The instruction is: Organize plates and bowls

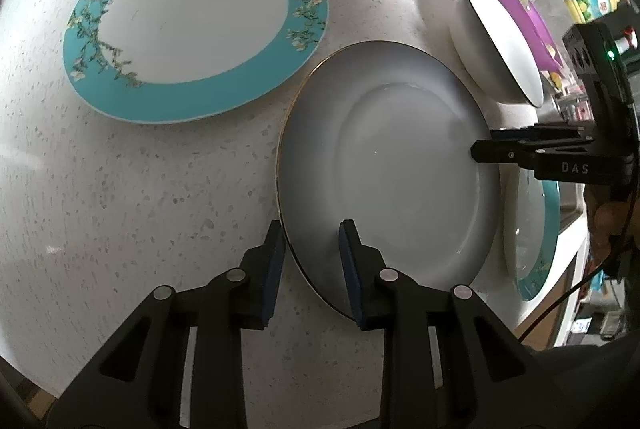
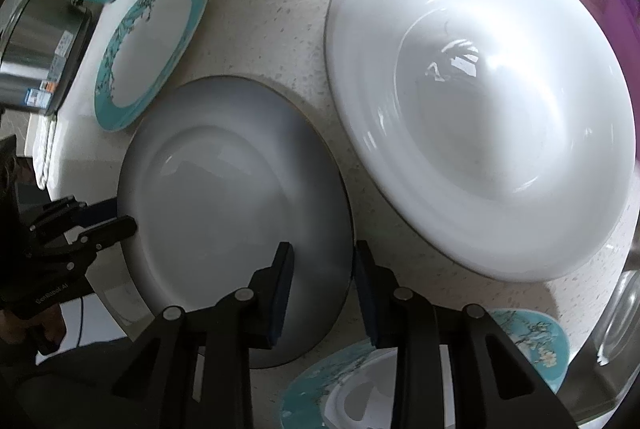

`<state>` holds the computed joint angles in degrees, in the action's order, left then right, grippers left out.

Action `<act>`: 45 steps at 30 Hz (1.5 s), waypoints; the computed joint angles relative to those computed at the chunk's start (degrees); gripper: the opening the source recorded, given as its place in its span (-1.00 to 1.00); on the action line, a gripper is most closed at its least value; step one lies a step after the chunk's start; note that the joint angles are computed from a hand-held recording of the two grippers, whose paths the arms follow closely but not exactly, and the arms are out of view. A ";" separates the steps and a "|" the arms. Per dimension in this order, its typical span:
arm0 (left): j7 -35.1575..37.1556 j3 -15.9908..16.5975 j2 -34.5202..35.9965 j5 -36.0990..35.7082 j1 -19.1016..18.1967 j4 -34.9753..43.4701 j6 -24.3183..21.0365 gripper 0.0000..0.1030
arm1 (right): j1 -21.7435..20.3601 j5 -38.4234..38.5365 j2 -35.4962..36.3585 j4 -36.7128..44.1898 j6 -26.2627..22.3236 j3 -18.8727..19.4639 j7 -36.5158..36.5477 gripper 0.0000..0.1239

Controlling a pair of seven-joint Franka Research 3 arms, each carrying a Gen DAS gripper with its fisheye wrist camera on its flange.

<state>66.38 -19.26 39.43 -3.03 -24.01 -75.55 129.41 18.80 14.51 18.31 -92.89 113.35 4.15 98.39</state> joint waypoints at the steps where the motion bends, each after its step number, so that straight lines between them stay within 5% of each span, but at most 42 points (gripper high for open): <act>1: -0.02 0.03 -0.08 0.00 0.07 -0.07 -0.01 -0.53 | 0.09 -0.01 -0.01 0.03 0.12 -0.01 0.32 -0.47; 45: -0.16 -1.88 -5.81 -7.81 4.75 -8.27 4.59 -0.73 | -1.19 2.30 -2.02 -1.50 0.90 -0.06 0.38 -0.47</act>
